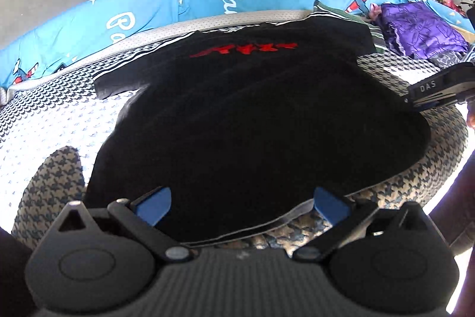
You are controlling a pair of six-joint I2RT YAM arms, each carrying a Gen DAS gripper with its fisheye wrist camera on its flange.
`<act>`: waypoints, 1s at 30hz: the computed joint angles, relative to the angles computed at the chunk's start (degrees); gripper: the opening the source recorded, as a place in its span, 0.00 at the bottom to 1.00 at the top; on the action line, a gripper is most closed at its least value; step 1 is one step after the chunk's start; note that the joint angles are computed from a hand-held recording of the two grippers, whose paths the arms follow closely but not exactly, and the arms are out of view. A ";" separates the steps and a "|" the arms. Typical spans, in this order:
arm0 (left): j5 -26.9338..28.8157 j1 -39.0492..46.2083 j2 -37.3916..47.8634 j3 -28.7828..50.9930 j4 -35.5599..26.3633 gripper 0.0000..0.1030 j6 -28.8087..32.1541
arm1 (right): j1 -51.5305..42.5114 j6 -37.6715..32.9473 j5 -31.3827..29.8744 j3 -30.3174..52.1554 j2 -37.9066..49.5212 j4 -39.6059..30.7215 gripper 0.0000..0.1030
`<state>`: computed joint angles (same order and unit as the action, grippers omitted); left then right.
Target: Fold clothes
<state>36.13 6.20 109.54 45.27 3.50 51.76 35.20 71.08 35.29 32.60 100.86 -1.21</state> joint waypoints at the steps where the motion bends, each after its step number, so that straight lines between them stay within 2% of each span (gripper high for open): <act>1: -0.29 -0.25 -0.05 -0.30 0.13 1.00 0.45 | 0.40 -0.02 0.44 0.99 0.92 -1.20 0.33; 4: -1.27 -1.02 0.34 -0.79 0.32 1.00 1.45 | 1.48 -1.05 2.01 3.71 3.47 -3.96 0.30; 5: -2.31 -1.57 0.66 -1.20 1.52 1.00 1.21 | 1.69 -1.37 2.37 4.27 4.04 -4.36 0.18; 6: -3.13 -2.03 0.97 -1.55 2.60 1.00 1.01 | 1.69 -1.26 2.44 4.33 4.21 -4.18 0.13; 8: -3.48 -2.34 1.53 -1.92 4.22 1.00 0.74 | 1.65 -0.08 2.91 3.93 4.04 -3.58 0.09; 13: -4.16 -3.21 2.79 -1.85 7.30 1.00 -1.35 | 1.29 2.61 5.96 -0.44 0.63 4.05 0.08; 19: -5.32 -4.43 4.78 0.53 8.02 1.00 -4.66 | -0.49 0.56 7.15 -4.21 -1.57 15.65 0.08; 26: -8.32 -6.31 9.02 6.61 8.97 1.00 -12.85 | -4.82 -3.84 4.59 -5.07 0.25 27.67 0.08; 30: -10.64 -7.45 12.54 11.73 7.47 1.00 -17.64 | -8.38 -6.89 2.30 -1.67 3.42 29.33 0.08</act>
